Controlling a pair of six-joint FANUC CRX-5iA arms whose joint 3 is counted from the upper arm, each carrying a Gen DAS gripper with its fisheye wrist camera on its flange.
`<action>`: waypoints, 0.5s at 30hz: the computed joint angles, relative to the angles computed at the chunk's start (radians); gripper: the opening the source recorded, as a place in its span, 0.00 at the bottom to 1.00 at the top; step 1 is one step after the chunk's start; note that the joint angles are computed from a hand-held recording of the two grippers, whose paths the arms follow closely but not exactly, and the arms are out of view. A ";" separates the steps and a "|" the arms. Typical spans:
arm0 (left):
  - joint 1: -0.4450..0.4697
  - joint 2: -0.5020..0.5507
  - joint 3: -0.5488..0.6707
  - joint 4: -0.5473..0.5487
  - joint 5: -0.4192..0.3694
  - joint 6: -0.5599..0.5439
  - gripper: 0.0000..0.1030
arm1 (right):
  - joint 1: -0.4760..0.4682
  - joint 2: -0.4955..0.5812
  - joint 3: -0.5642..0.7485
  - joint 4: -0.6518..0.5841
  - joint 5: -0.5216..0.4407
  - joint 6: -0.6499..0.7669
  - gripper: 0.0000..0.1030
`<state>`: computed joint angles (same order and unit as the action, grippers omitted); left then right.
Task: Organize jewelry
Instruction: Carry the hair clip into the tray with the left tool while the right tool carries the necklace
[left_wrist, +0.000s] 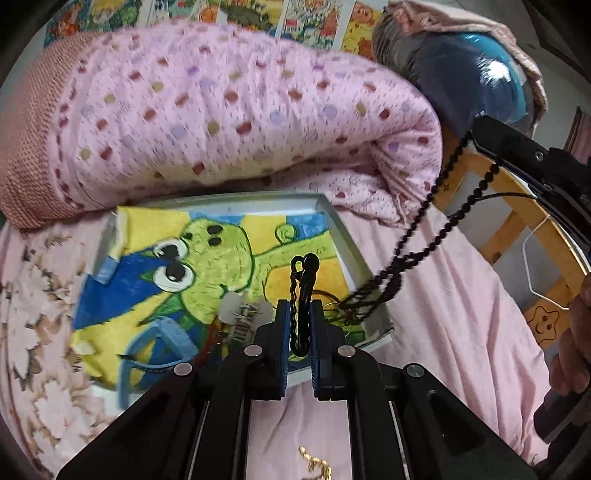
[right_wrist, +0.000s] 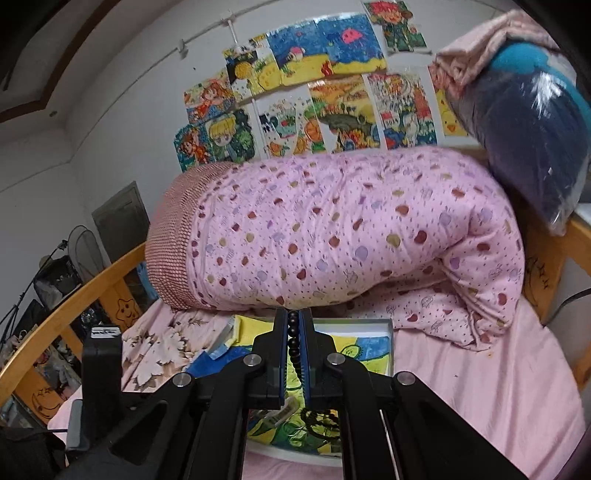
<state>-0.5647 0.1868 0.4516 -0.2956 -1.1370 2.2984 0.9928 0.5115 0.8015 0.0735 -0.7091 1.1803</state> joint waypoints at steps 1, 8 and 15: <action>0.011 0.009 -0.008 0.017 0.010 -0.007 0.07 | -0.006 0.019 0.021 -0.015 -0.016 0.008 0.06; 0.063 0.051 -0.067 0.096 0.072 -0.015 0.07 | -0.048 0.115 0.112 -0.110 -0.115 0.035 0.06; 0.096 0.070 -0.109 0.147 0.106 -0.019 0.07 | -0.075 0.170 0.148 -0.178 -0.200 0.068 0.06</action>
